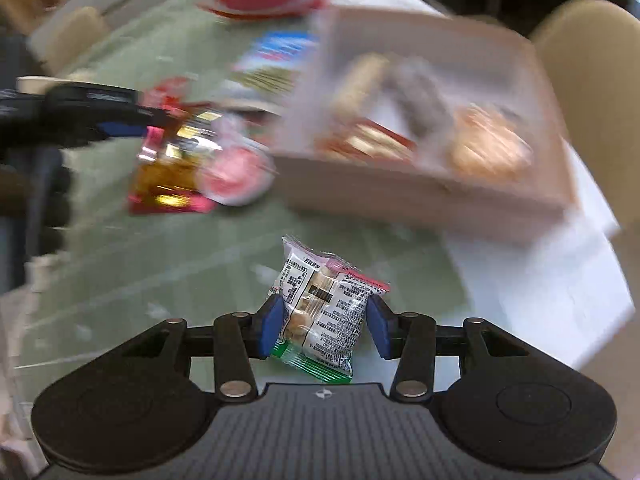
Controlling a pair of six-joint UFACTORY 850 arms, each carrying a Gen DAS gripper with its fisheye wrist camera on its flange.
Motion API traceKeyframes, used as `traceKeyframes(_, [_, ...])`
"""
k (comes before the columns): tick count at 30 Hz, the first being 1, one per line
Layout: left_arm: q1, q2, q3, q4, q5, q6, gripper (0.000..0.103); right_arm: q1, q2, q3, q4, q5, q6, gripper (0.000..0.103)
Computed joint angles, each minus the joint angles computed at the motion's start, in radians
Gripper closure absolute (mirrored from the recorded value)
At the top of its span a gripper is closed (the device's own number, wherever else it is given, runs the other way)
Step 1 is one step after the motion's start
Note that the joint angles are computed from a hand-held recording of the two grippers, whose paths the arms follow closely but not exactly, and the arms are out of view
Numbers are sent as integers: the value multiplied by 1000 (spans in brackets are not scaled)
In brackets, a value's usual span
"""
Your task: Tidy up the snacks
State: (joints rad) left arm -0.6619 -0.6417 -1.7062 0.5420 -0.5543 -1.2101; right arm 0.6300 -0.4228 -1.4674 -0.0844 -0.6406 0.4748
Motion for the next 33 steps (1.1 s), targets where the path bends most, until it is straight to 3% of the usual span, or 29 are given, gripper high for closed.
traceKeyframes(2, [-20,-7,-4,20,15,69,68,-9,25,47,-17,25,36,55])
traceKeyframes(4, [-33,-12,-10,19,17,155,66,-22,49,85,-2,60,50,48])
traceKeyframes(8, [-44,-7,-5,50,1,158,65,-30,77,129,-7,117,85,45])
traceKeyframes(11, [-42,4,9,153,-33,15,65,-23,95,148,-35,151,93,45])
traceKeyframes(14, [-4,26,40,244,-24,-261,65,-14,88,148,-60,159,98,45])
traceKeyframes(16, [38,18,34,218,-23,-376,66,-12,93,156,-53,163,96,45])
traceKeyframes(19, [78,-18,-12,152,-82,-395,66,-15,92,160,-17,161,83,45])
traceKeyframes(23, [117,-45,-52,31,-45,-299,66,-24,101,186,25,167,56,38])
traceKeyframes(29, [110,-145,-216,-102,-111,-20,66,-19,101,202,19,197,36,28])
traceKeyframes(33, [57,-229,-337,23,-195,159,64,-2,95,208,-29,213,47,18])
